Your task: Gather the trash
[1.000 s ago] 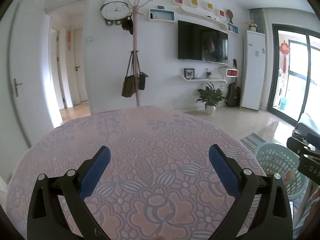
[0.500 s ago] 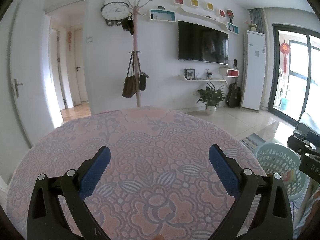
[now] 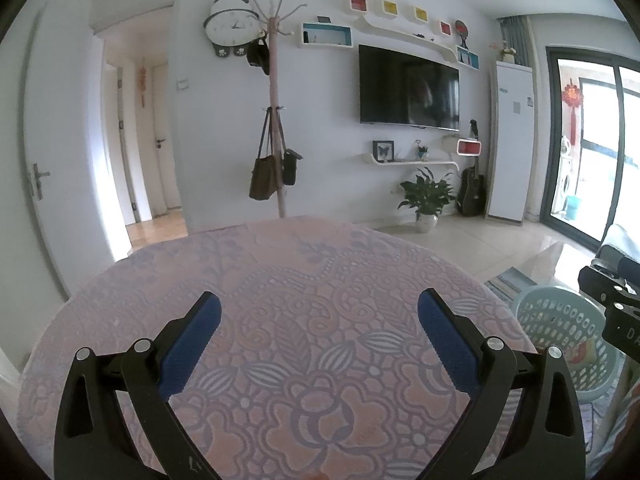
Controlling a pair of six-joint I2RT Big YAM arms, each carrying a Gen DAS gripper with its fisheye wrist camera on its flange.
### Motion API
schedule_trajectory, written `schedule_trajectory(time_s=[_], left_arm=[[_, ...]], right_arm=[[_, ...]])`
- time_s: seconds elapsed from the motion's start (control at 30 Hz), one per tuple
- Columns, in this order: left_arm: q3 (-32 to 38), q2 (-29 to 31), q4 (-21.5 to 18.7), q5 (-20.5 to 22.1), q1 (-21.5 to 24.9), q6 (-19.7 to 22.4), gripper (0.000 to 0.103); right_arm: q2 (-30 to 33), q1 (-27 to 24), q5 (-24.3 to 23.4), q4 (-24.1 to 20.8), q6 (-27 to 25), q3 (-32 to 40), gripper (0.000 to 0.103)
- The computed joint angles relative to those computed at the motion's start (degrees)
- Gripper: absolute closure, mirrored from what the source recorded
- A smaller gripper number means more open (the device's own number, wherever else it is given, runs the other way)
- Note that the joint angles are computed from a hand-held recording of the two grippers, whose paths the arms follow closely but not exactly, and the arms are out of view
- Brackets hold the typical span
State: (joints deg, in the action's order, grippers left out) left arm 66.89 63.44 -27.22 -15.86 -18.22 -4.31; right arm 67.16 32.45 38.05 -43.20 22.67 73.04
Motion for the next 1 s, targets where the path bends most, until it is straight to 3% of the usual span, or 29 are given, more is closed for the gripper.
schedule_trajectory(time_s=[0.73,0.87,1.0], left_arm=[[0.75,0.51,-0.73,-1.11,-0.60,0.47,0.008],[-0.03,-0.18,1.14,-4.54,-1.56,1.83,0.008],[0.33,-0.46,0.12,-2.79,-1.06,3.31,0.007]], right_arm=[[-0.79,0.05,1.40,-0.79,0.53,0.35,0.029],[-0.86,-0.20,0.93,-1.18,0.80,0.46,0.029],[-1.02,-0.05,1.19,-0.95,0.33,0.39,0.029]])
